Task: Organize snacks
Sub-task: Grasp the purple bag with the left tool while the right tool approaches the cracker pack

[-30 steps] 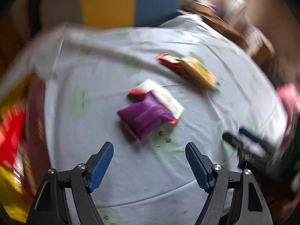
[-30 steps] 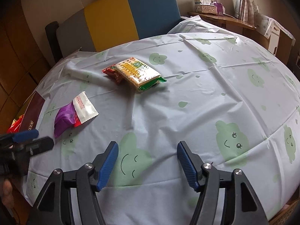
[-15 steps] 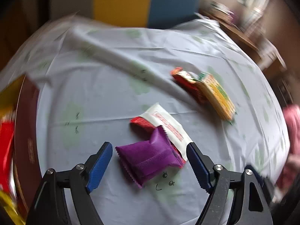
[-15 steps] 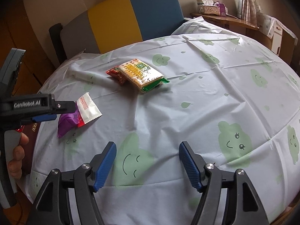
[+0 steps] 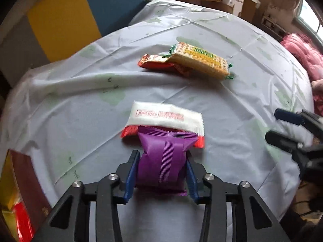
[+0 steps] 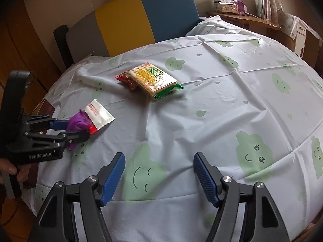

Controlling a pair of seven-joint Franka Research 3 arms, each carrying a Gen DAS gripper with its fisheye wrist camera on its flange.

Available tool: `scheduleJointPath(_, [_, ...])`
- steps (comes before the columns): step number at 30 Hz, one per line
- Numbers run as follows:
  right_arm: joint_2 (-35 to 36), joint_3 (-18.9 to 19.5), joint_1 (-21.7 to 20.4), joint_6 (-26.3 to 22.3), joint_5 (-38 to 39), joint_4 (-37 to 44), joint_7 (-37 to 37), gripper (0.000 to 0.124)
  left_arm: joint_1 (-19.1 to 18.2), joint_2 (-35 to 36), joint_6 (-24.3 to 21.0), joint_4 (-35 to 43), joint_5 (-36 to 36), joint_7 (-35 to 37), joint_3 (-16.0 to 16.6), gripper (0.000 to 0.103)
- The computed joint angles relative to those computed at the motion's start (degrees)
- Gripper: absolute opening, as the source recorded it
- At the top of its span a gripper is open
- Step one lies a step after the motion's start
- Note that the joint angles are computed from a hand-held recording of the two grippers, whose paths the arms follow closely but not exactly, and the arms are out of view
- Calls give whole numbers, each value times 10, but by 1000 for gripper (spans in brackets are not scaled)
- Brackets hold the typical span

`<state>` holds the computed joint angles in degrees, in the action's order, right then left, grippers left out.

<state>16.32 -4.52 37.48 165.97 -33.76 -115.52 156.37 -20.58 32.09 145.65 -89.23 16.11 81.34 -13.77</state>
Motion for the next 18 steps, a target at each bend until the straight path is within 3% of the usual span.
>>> scheduleJointPath(3, [3,18,-18,10,40,4,-36,68,3,-44,45,-72,-7,-46,4,40])
scheduleJointPath(10, [25,8,-6,-41,38,59,-74,68,-10,-135,116,-210,45,-186,23,41])
scheduleJointPath(14, [75,12,-16,-81,53,152,-155,68,6,-162,148,-258,40,-219,10,41])
scheduleJointPath(18, [168,33,-39,-165,107,309,-307,68,5,-181,158,-284,57,-245,10,41])
